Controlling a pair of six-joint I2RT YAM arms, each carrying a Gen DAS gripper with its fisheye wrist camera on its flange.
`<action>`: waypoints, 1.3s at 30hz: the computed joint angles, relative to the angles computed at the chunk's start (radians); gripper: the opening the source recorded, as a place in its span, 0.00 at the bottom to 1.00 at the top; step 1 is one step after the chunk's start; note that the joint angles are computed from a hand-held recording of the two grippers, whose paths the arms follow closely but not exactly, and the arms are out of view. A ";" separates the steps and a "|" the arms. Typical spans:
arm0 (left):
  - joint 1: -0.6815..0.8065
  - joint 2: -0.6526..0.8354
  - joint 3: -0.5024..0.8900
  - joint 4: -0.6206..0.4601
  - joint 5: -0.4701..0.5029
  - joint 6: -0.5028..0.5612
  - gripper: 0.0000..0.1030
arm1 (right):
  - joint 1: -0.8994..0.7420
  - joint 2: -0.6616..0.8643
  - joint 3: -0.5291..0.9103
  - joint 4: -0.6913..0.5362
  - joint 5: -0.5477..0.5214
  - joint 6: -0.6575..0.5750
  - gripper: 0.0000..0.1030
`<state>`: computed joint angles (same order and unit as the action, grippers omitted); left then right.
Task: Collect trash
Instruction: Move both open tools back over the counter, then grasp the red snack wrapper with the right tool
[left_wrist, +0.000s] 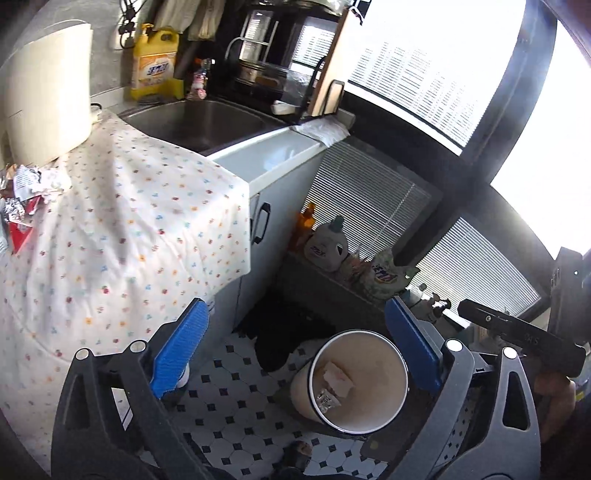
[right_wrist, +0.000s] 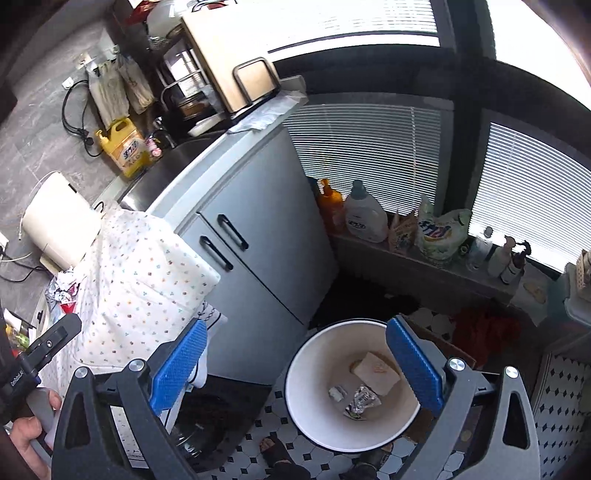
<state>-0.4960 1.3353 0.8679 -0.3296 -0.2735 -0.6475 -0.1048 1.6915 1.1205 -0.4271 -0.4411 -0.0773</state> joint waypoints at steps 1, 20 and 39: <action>0.024 -0.047 -0.025 -0.020 -0.006 0.000 0.92 | 0.037 -0.008 -0.001 0.006 0.003 0.018 0.92; 1.036 -0.691 -0.269 -0.336 0.449 0.400 0.92 | 0.648 0.050 0.143 0.074 0.179 0.240 0.92; 1.866 -0.190 -0.044 -0.284 0.917 0.991 0.92 | 1.040 0.604 0.843 -0.017 0.279 0.398 0.68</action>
